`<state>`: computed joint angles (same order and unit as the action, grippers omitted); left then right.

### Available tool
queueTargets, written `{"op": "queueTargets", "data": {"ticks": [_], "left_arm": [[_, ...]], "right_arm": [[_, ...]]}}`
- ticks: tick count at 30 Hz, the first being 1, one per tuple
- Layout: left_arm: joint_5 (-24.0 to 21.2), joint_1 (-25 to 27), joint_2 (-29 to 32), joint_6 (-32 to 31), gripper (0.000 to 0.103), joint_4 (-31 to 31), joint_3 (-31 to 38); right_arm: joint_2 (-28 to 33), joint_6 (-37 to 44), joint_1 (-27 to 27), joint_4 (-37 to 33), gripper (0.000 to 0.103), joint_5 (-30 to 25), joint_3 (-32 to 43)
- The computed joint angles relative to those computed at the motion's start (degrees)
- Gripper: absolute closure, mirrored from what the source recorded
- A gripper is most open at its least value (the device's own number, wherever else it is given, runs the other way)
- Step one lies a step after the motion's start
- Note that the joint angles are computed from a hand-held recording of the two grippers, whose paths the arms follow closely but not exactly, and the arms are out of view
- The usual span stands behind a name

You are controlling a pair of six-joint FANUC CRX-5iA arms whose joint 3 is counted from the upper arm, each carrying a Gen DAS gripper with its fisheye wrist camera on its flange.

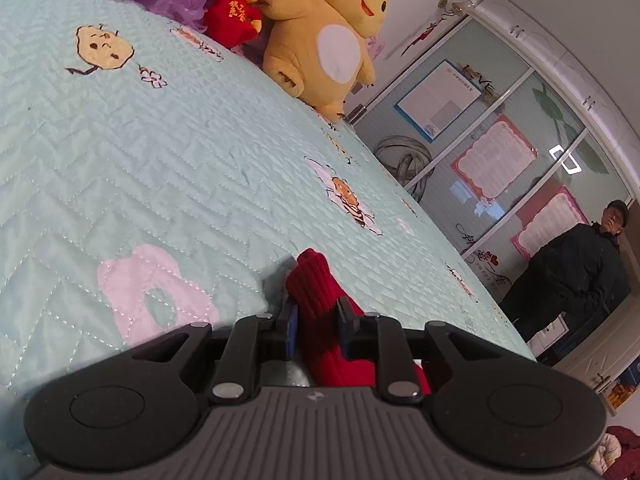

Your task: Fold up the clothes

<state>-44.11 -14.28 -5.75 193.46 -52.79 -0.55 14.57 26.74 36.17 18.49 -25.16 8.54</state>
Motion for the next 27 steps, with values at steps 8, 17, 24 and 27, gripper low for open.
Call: {"op": "queueTargets", "data": {"ticks": [8,17,24,27], "left_arm": [[0.03,1.46,0.36,-4.14,0.080,3.81,0.64],[-15.13,-2.58,6.35,-29.02,0.089,8.71,15.00],[-9.45,-17.98,7.67,-46.44,0.090,-1.70,25.34],[-2.91,-24.71,6.27,-56.79,0.089,-2.63,24.95]], "right_arm": [[-25.57,15.13,0.59,-24.63,0.097,-0.35,-18.14],[-49.67,7.76,-2.15,-24.53,0.097,-15.21,-33.42],[-53.86,8.99,-10.37,-35.39,0.097,-10.63,-36.41],[-55.66,14.50,-13.64,-42.46,0.097,-11.02,-36.19]]}}
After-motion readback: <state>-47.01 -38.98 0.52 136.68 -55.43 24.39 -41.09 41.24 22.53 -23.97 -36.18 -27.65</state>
